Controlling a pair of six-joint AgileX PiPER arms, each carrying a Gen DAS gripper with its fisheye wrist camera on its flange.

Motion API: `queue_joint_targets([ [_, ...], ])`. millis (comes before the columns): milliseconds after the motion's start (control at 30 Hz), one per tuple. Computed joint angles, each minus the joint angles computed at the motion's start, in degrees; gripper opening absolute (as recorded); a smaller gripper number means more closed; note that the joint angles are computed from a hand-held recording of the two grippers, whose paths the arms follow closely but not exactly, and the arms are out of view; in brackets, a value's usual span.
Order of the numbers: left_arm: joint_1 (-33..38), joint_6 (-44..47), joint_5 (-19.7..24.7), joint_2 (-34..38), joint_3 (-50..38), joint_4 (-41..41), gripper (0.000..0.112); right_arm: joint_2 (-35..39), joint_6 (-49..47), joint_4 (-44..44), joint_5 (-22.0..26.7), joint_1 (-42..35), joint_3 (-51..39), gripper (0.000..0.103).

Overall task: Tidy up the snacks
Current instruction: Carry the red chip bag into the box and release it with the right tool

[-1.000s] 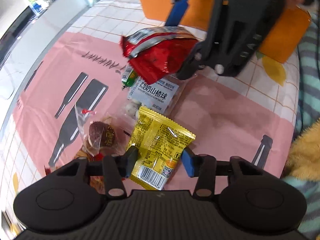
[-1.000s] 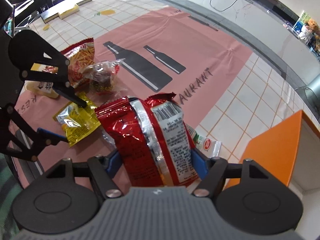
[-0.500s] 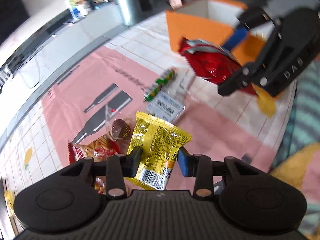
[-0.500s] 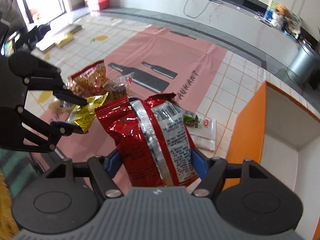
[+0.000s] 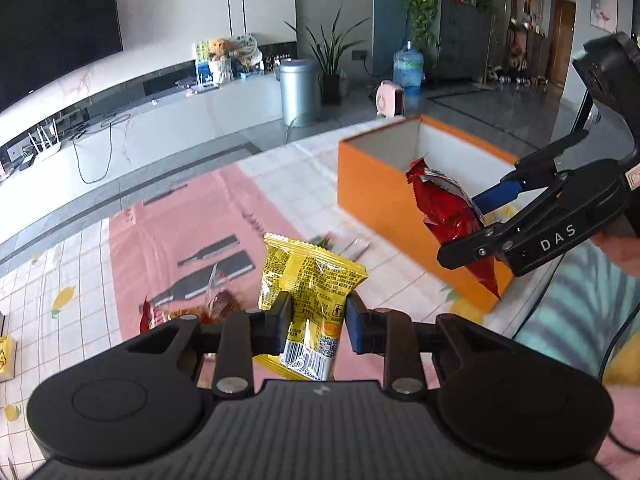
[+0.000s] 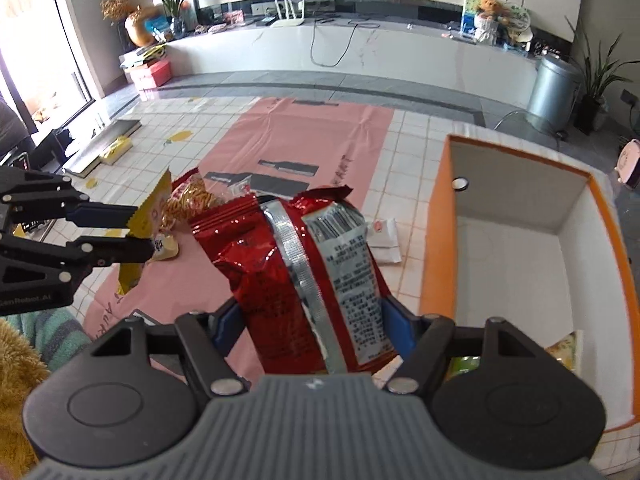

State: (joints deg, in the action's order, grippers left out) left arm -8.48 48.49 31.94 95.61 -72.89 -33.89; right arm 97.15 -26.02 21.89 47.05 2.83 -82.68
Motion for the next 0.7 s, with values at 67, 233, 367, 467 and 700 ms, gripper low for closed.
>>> queue_joint_targets([
  [67,-1.13,-3.22,1.45,0.05,-2.08,1.81,0.031,-1.16,-0.66,0.91,0.75,-1.63,-0.42,0.069],
  [233,-7.16,-13.03,1.7,0.98,-6.6,11.9,0.031,-3.56,-2.35,2.55,1.02,-6.19,-0.5,0.069],
  [367,-12.21,-18.63,2.69,3.19,-11.2,18.7,0.031,-3.85,-4.83,4.38,0.58,-10.08,0.23,0.069],
  [467,-15.6,-22.08,4.54,6.58,-16.69,22.99,0.016,-2.28,-7.08,5.49,1.54,-13.41,-1.06,0.069],
  [700,-21.04,-26.2,13.43,20.03,-38.01,24.72,0.002,5.83,-7.14,2.49,7.11,-19.28,-10.93,0.069],
])
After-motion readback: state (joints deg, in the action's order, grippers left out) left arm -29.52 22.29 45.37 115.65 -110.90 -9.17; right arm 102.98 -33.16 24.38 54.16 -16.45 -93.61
